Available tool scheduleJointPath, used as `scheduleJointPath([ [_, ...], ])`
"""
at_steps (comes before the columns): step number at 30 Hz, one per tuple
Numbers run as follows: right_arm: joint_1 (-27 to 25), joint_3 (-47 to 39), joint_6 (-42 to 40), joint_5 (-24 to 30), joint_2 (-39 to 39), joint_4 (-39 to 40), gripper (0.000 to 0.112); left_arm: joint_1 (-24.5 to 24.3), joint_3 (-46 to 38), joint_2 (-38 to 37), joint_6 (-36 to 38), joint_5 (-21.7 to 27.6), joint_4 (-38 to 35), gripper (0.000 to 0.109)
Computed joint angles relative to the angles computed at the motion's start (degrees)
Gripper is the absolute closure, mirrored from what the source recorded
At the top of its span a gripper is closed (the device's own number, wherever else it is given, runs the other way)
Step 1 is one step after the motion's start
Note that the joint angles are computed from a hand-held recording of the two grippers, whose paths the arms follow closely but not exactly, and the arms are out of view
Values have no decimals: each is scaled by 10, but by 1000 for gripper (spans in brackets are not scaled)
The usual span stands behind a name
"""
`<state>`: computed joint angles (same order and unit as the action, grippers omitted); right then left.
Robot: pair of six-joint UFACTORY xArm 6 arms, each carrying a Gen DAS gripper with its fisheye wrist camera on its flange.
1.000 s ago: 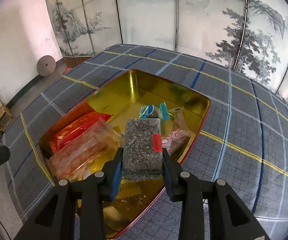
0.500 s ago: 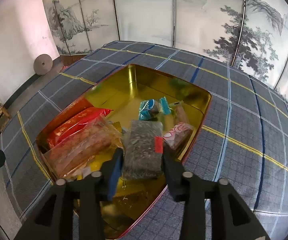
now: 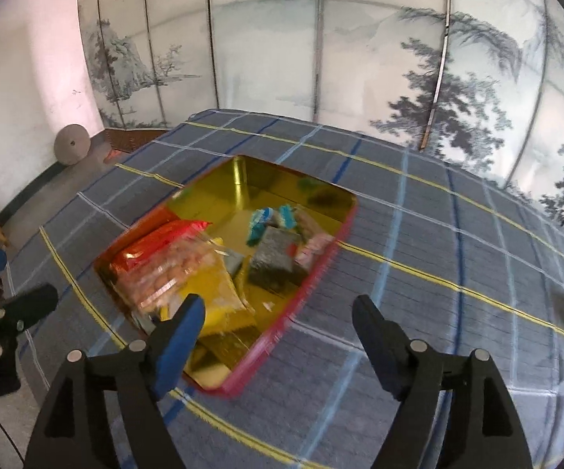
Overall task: Organize snacks
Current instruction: 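Withdraw the open right gripper up and away from the tin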
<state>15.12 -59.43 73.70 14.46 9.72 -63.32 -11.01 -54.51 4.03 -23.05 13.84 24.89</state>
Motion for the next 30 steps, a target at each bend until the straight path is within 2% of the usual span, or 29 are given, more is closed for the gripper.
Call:
scheduleJointPath([
  [8,-11,69,-21,-21,-55,45,32,-22,9,-5,2,0,-10,23],
  [11,-4,73,-6,-3,-62,16,32,-28,7,-3,-3,5,-8,23],
  [18,-4,80,-18,-13,-61,30,32,-35,8,0,-4,9,-11,23],
  [25,-7,82,-28,-16,-58,37,32,-38,18,-2,58,-8,-87,23],
  [30,-8,82,-34,-19,-56,45,32,-38,13,0,34,1,-60,23],
])
